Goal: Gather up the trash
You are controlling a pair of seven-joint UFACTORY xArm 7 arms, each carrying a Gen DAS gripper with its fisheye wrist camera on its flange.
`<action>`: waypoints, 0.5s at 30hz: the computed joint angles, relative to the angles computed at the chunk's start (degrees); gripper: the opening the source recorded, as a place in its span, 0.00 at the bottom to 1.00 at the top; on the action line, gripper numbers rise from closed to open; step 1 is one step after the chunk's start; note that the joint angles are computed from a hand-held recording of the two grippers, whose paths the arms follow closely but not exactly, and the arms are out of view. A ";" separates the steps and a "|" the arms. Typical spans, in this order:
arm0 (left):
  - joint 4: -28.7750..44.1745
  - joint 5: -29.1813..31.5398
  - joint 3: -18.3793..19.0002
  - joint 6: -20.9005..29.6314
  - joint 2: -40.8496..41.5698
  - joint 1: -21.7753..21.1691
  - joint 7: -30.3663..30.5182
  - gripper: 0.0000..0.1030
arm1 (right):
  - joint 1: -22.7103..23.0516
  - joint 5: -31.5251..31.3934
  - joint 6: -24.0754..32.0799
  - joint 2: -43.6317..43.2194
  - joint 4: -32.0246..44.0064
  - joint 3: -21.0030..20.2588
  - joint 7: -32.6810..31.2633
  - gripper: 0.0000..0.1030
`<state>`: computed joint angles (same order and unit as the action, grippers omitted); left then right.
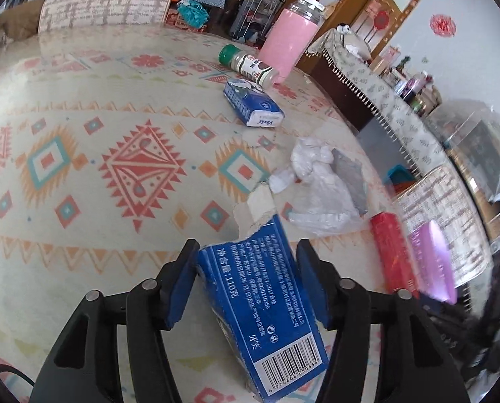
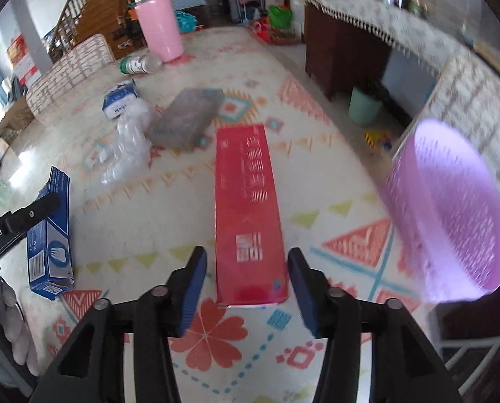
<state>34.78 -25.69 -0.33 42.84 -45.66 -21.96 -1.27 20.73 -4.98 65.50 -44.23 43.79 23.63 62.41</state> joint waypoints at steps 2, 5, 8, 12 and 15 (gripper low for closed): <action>-0.48 -0.18 -0.55 -1.17 -1.10 0.33 -0.89 0.67 | 0.01 -0.89 -0.25 -0.83 -0.74 0.39 -0.09 0.63; -0.91 1.89 -1.71 -3.49 -2.33 1.41 -1.70 0.73 | 0.79 -1.54 -1.60 -2.36 -2.25 0.04 -1.68 0.69; -0.36 3.04 -0.99 -3.68 -2.19 1.72 -2.58 0.75 | 0.97 -4.28 -2.87 -3.79 -3.45 0.54 -5.10 0.69; 0.72 3.74 -0.44 -1.09 -3.32 2.00 -3.39 0.75 | 1.27 -3.83 -8.55 -6.36 -6.80 -1.87 -8.20 0.70; 0.38 8.54 -4.21 3.30 -5.43 5.30 -7.22 0.75 | 0.97 -1.59 -11.99 -6.50 -8.78 -4.29 -10.18 0.70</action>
<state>35.17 -17.15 -4.54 46.14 -51.09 -16.66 -8.49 21.71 -6.57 53.52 -50.73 35.00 19.34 52.24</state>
